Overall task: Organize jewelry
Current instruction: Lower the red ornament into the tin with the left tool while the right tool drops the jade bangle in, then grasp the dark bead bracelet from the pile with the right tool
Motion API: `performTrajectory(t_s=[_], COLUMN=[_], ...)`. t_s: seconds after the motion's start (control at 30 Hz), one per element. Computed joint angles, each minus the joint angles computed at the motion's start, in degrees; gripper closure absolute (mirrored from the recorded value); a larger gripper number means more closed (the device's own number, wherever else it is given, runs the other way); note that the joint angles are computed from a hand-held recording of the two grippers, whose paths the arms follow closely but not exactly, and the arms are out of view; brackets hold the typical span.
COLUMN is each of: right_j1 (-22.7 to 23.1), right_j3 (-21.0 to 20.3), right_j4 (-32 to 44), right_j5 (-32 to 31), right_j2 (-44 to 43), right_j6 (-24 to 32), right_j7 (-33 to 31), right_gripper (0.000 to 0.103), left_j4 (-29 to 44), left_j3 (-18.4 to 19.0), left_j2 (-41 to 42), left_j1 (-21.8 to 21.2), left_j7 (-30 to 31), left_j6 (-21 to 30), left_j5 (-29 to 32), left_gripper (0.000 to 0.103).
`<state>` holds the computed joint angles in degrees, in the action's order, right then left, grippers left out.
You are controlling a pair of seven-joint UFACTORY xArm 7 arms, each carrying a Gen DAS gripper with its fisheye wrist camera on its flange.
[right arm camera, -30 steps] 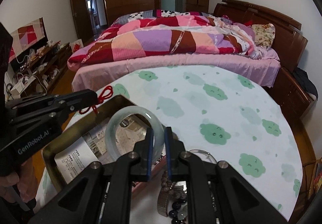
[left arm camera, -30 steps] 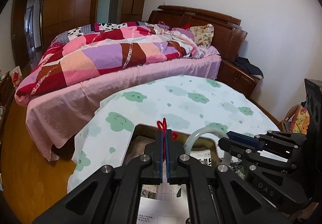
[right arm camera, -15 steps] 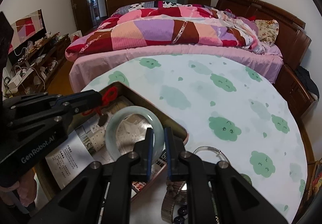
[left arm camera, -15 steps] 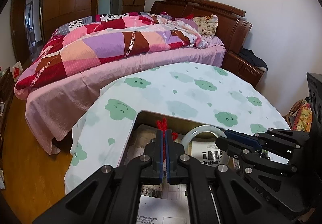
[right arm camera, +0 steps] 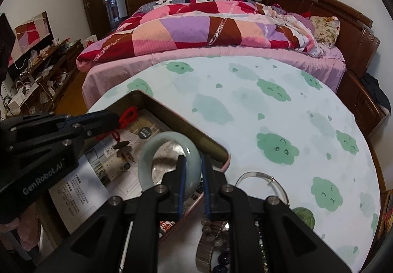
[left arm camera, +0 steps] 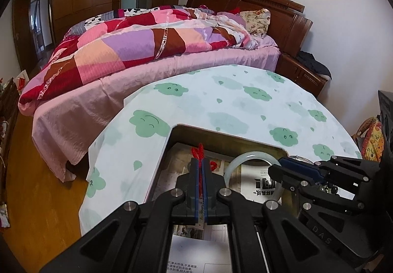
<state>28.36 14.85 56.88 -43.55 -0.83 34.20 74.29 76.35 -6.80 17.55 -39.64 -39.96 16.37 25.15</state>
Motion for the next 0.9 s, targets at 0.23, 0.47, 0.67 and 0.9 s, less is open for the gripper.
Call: performTrajectory(t_s=[0.23, 0.47, 0.67, 0.9], right_j1=[-0.99, -3.24, -7.07, -7.99], right_j3=[-0.20, 1.48, 3.47, 4.93], right_j4=[-2.12, -7.02, -16.09, -27.42], right_j5=[-0.32, -2.58, 0.49, 10.92], right_j2=[-1.45, -7.68, -18.77, -33.01], right_j6=[-4.27, -6.11, -8.17, -3.93], right_j7=[1.21, 7.08, 8.61, 6.96], right_gripper=[0.075, 0.050, 0.044, 0.041], left_j4=[0.16, -2.37, -4.53, -7.38], left_j3=[-2.49, 1.19, 0.10, 1.09], left_j2=[0.29, -2.60, -4.75, -7.71], left_j1=[1.99, -2.00, -0.49, -3.06], left_j7=[3.83, -1.46, -5.01, -16.52], left_j6=[1.00, -1.54, -3.97, -3.60], left_j5=[-5.50, 0.69, 2.51, 12.74], left_gripper=[0.100, 0.028, 0.021, 0.021])
